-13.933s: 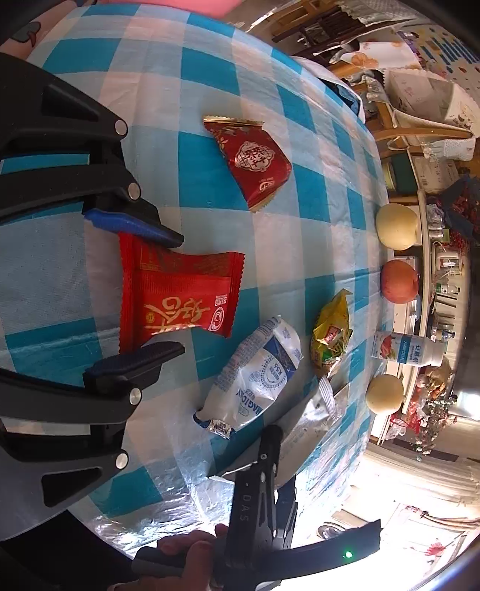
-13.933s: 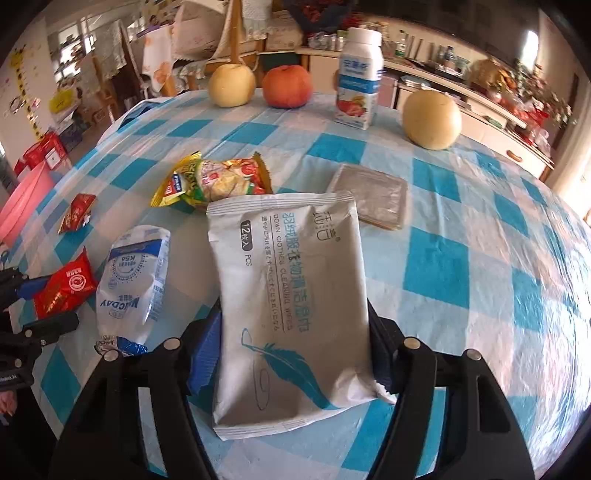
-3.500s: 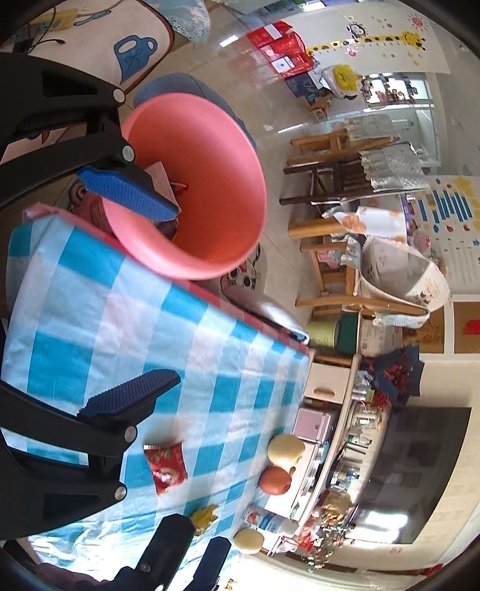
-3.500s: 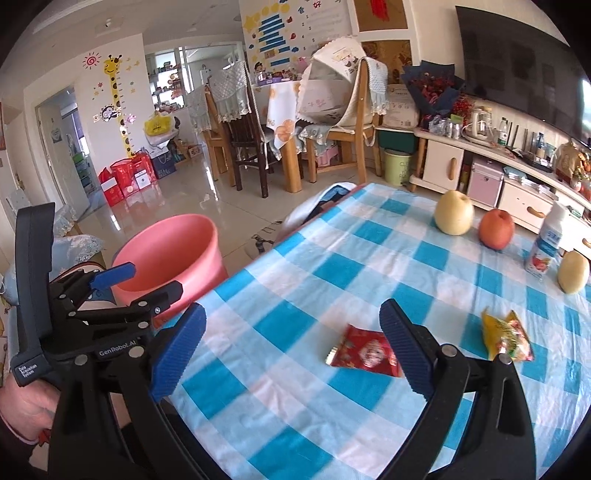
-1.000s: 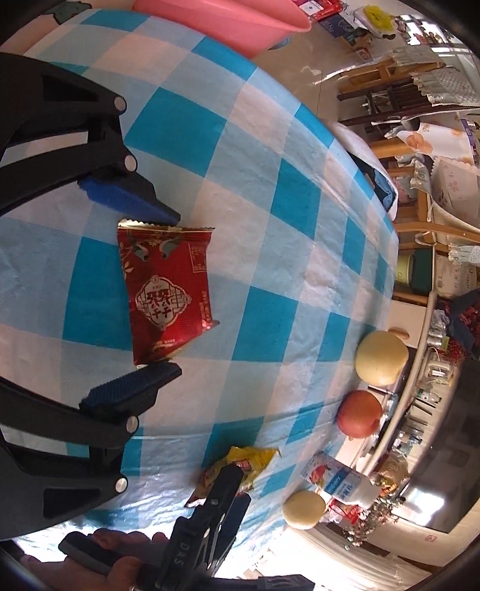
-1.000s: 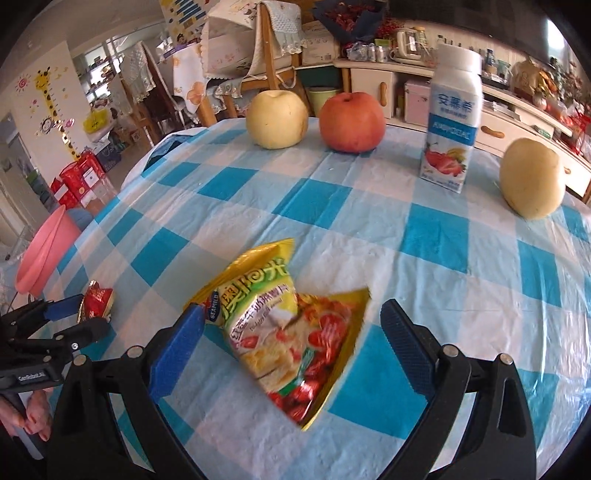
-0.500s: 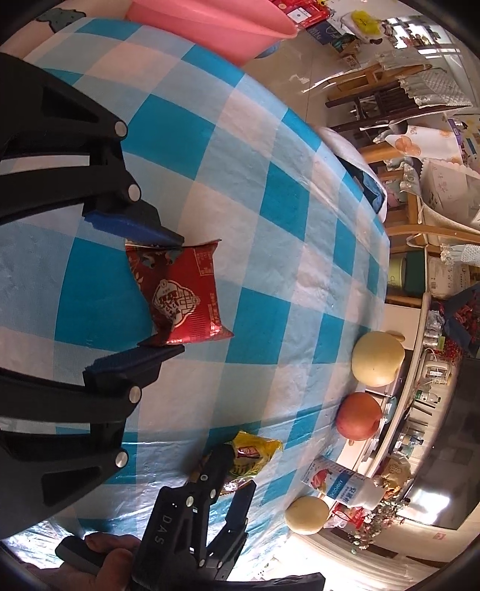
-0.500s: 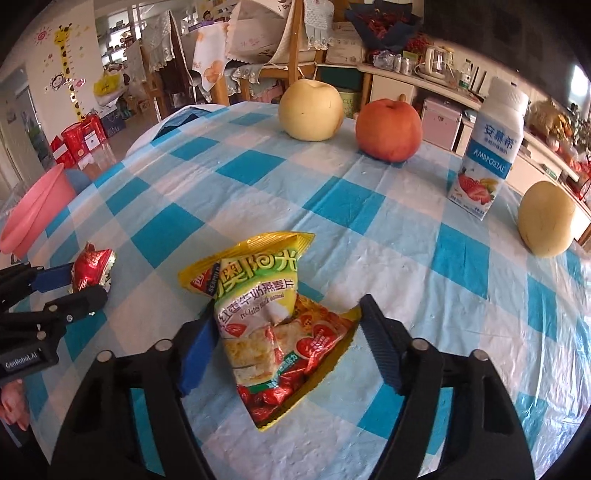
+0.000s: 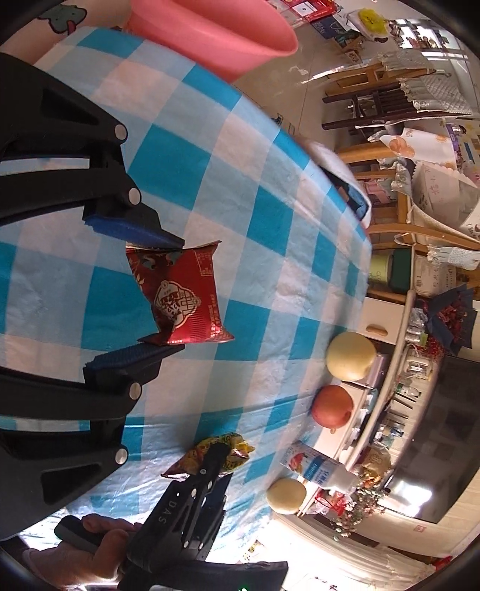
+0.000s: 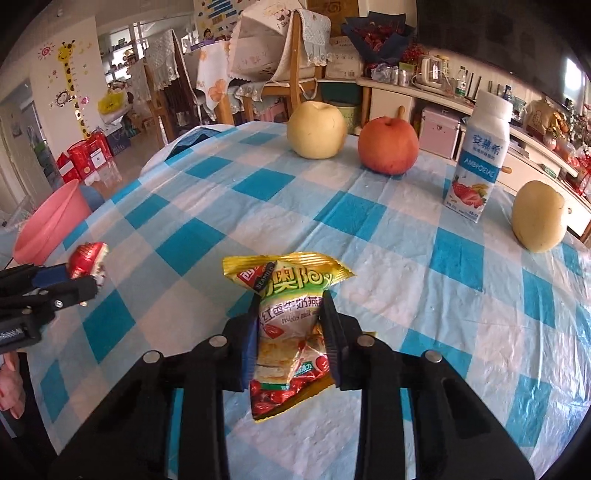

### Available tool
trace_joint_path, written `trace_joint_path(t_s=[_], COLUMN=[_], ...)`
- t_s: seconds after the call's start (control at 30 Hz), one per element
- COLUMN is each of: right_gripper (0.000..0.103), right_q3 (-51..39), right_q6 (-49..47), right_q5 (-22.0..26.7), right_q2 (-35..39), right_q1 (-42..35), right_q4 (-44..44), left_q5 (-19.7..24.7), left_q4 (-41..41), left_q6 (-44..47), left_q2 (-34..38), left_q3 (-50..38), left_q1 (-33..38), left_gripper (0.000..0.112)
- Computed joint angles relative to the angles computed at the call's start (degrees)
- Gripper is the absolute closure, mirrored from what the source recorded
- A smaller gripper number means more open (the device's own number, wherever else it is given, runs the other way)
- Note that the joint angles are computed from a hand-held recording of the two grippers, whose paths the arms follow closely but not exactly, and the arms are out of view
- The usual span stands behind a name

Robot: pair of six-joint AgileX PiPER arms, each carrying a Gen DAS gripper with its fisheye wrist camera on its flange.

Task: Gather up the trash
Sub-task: 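Close the left tool on the red wrapper while the right tool grasps the yellow snack bag, then carry the red wrapper and yellow snack bag to the pink basin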

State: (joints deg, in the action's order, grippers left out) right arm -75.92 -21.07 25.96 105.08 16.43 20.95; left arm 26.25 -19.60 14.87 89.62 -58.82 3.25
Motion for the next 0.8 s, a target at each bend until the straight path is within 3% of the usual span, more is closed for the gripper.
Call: trace_joint_path(t_s=[0.2, 0.6, 0.8], right_gripper=[0.073, 0.074, 0.074], right_q3=[3.3, 5.0, -1.1], right_q6=[-0.9, 7.2, 21.9], right_q5=[-0.4, 1.2, 4.3], right_q2=[-2.6, -10.9, -12.9], right_q1=[0.0, -0.6, 5.1], right_q4=[3.5, 3.7, -10.3], left_q5=[2.1, 5.3, 8.4], left_q4=[-7.2, -16.7, -22.4], left_q6=[8.6, 22.9, 30.4], left_q2=[-4.0, -10.6, -14.3], left_q3=[2.2, 7.0, 7.7], left_q1=[3.8, 10.5, 15.6], left_gripper=[0.063, 0.063, 0.063])
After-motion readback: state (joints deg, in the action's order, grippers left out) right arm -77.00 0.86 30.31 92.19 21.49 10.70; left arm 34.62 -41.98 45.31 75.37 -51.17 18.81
